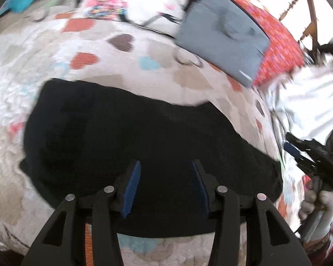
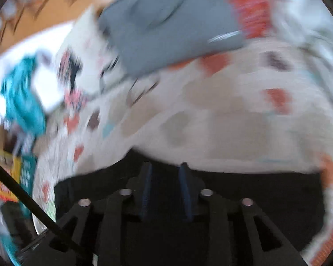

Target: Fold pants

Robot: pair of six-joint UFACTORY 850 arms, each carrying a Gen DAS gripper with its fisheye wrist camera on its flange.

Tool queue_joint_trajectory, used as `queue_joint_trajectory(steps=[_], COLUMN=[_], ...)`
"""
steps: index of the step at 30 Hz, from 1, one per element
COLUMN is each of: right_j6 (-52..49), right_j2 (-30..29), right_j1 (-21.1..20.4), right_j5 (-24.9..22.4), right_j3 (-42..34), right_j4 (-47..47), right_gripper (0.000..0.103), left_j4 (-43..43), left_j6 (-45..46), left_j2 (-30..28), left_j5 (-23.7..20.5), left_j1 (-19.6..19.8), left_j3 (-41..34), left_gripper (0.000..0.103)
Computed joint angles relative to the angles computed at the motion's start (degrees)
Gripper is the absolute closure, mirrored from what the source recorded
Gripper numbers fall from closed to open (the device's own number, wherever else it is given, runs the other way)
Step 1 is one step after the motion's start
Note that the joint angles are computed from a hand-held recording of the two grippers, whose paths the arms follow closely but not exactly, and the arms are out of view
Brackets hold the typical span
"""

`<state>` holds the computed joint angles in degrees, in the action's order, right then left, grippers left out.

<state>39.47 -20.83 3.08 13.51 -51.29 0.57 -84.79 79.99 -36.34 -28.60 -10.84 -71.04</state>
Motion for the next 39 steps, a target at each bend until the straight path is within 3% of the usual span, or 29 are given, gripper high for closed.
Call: queue_joint_trajectory(steps=[1,3,6,8,13,17,19,21,26,32,35,37,38,39], right_j6=[-2.7,-1.7,9.2,16.8,37.8,38.8,40.7,41.7,34.4,33.1,32.0,30.8,30.5,30.9], right_j2=[3.8,9.1,13.2,12.5,7.4,6.2,5.0,3.4,2.8,0.7,-0.4,-0.7,-0.9,-1.2], right_j1=[-1.2,-3.7,-7.5,-9.4,-14.8,-13.7,-13.5,-13.0,-9.8,-9.9,-9.9,-9.8,-10.0,-10.4], right_j5=[2.7,5.9,9.9,12.6,25.0,28.2,30.7,30.5,26.6,30.1,31.3,30.7,30.3,30.6], right_j3=[5.2,13.0,22.2,24.9,28.0,28.2,27.7,26.1,24.2,23.4,22.7,22.1,21.8,21.5], right_j4=[5.1,8.6,4.0,-1.5,-20.6,-19.1,-20.4,-22.8,-16.4,-13.4,-12.3,-11.7,-12.1,-13.2], right_gripper=[0.053,0.051,0.048,0.048,0.048,0.048,0.048,0.048,0.048,0.048,0.049,0.056,0.068,0.07], left_j4=[1.3,3.5,6.2,8.7,19.2,27.9,34.4,39.6,45.9,49.7,54.4,56.2,57.3,58.0], left_j6=[0.6,0.5,-0.8,-3.2,-15.6,-22.9,-28.7,-32.8,-39.0,-37.3,-36.9,-37.1,-37.6,-37.3], left_j2=[-0.1,-0.3,0.1,0.0,-4.8,-10.6,-15.4,-19.5,-30.1,-39.5,-41.8,-42.0,-41.7,-40.4], left_j5=[-1.3,-2.3,-2.5,-3.6,-8.2,-9.3,-12.4,-14.6,-20.9,-31.0,-33.3,-33.4,-33.2,-32.2], left_j1=[-0.6,-1.6,-3.9,-5.6,-11.5,-17.3,-19.9,-22.0,-25.1,-27.3,-28.7,-29.4,-29.7,-30.0], left_j3=[0.0,-0.4,-1.4,-3.1,-14.0,-24.4,-31.9,-37.9,-53.7,-68.4,-72.0,-72.4,-72.0,-69.9], left_gripper=[0.057,0.057,0.057,0.056,0.05,0.05,0.05,0.05,0.05,0.05,0.05,0.049,0.05,0.072])
